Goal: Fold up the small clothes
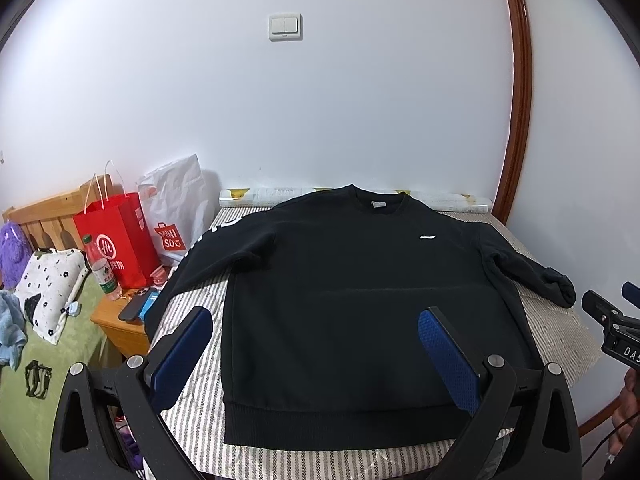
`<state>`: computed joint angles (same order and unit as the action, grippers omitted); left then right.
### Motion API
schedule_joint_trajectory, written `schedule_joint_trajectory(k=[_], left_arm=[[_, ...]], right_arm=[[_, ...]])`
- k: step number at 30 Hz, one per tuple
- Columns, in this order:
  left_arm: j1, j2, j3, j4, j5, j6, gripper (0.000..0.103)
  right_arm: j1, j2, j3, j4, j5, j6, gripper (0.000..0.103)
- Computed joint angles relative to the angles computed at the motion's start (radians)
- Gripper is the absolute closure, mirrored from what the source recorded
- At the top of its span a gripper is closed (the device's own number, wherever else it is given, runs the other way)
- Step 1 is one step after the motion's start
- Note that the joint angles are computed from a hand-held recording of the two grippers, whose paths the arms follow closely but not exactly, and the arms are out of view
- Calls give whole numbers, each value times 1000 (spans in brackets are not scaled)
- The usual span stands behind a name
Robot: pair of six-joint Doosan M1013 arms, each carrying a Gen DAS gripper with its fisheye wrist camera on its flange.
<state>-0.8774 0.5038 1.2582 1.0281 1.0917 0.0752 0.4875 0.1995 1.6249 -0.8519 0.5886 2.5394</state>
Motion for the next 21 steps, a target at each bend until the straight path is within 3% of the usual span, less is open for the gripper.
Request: schedule_joint_trajectory(k=[9,13,16,21], left_arm=[[43,8,40,-72,-75,-17,0],[79,30,52,-138,-78,-17,0],[112,24,93,-178,-159,-49,0],[176,7,170,-224,-292,-171,6]], right_arm=[[-16,48,1,-4,-43,45,0],[-12,112,-41,3,32,11,0],[-14,150,-59,-3,46,-3,0],[-53,189,-76,187,-43,-120,0]])
